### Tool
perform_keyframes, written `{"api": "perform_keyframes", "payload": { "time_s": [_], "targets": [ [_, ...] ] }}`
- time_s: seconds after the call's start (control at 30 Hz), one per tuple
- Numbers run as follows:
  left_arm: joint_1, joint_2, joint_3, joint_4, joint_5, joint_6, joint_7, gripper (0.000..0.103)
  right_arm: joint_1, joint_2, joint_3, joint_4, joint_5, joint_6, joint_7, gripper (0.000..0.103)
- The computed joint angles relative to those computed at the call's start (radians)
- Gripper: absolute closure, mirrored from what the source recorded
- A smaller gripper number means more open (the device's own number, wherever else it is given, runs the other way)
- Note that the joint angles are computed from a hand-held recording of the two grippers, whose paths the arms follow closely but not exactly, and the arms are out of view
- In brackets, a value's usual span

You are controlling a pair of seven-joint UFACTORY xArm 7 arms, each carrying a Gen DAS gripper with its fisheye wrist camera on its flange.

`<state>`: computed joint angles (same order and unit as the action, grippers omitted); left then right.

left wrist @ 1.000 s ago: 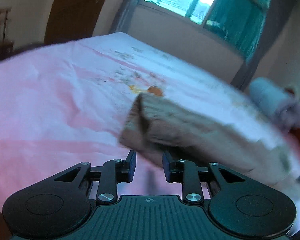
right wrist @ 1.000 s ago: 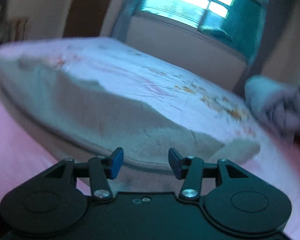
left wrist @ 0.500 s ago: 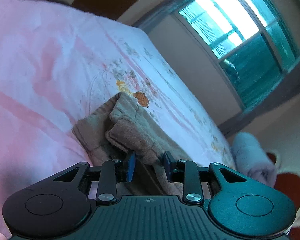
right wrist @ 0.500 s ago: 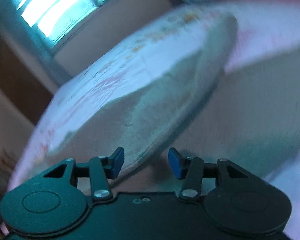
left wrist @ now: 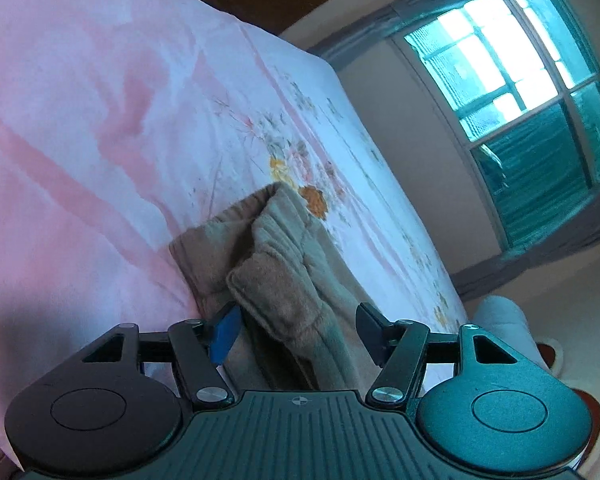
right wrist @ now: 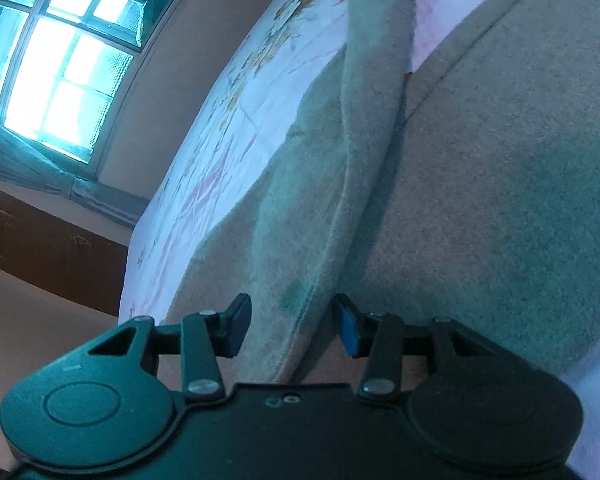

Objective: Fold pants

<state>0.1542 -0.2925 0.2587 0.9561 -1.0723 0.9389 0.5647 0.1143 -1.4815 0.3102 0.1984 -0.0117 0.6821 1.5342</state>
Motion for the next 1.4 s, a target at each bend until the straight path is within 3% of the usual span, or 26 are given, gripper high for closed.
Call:
{"api": "perform_keyframes", "payload": {
  "time_s": [0.03,0.07,0.1,0.2,0.27,0.33,0.37,0.4,0.47,0.53,0.57,0.63,0.8,0.93,1.03,1.17,1.27,1.4],
  "targets": [
    [-0.004,0.003,-0.004,-0.002,-0.003,-0.013,0.000,0.081,-0.001,0.004,0.000,-0.001,0.000,-0.005,0.000,0.066],
    [-0.008,0.018,-0.005,0.011,0.004,0.005,-0.007,0.081,0.001,0.009,-0.006,-0.003,-0.001,-0.013,-0.005,0.074],
    [-0.009,0.020,-0.017,0.014,0.002,-0.009,-0.004,0.081,0.012,0.034,-0.031,-0.003,0.001,-0.029,-0.031,0.103],
    [-0.022,0.073,-0.010,0.101,-0.048,0.050,0.039,0.082,0.019,0.101,-0.081,0.032,-0.011,-0.052,-0.122,0.103],
    [-0.025,0.129,-0.004,0.197,-0.146,0.118,0.094,0.082,-0.013,0.129,-0.093,0.079,-0.038,-0.100,-0.186,0.103],
    [-0.005,0.190,0.017,0.280,-0.309,0.254,0.187,0.083,-0.049,0.124,-0.076,0.120,-0.059,-0.132,-0.226,0.103],
    [0.028,0.212,0.004,0.306,-0.363,0.305,0.239,0.083,-0.061,0.103,-0.062,0.134,-0.069,-0.145,-0.241,0.103],
    [0.029,0.245,0.032,0.329,-0.384,0.374,0.248,0.083,-0.064,0.062,-0.042,0.135,-0.075,-0.150,-0.252,0.103],
    [0.059,0.305,0.040,0.336,-0.302,0.409,0.239,0.082,-0.034,-0.024,0.006,0.113,-0.066,-0.085,-0.258,0.103],
    [0.003,0.369,0.096,0.342,-0.107,0.363,0.166,0.083,0.070,-0.044,0.011,0.075,0.001,0.069,-0.254,0.103],
    [0.019,0.400,0.081,0.334,-0.057,0.349,0.171,0.084,0.110,-0.036,0.011,0.055,0.046,0.138,-0.230,0.103],
    [0.133,0.393,-0.031,0.309,-0.082,0.344,0.187,0.084,0.131,-0.087,0.056,0.011,0.071,0.152,-0.171,0.103],
    [0.171,0.395,-0.104,0.327,-0.084,0.317,0.170,0.084,0.125,-0.031,0.056,0.042,0.033,0.146,-0.171,0.103],
    [0.236,0.399,-0.113,0.363,-0.117,0.421,0.214,0.084,0.115,-0.053,0.064,0.055,0.007,0.120,-0.174,0.103],
    [0.258,0.405,-0.116,0.386,-0.121,0.450,0.223,0.084,0.118,-0.070,0.073,0.086,-0.017,0.128,-0.199,0.103],
    [0.243,0.446,-0.134,0.423,0.017,0.406,0.193,0.084,0.162,-0.052,0.070,0.062,0.027,0.201,-0.196,0.103],
    [0.257,0.440,-0.147,0.429,-0.004,0.413,0.197,0.084,0.168,-0.090,0.093,0.024,0.054,0.199,-0.121,0.103],
    [0.280,0.431,-0.145,0.446,-0.092,0.476,0.240,0.084,0.160,-0.106,0.110,0.068,0.001,0.184,-0.137,0.103]
  ]
}}
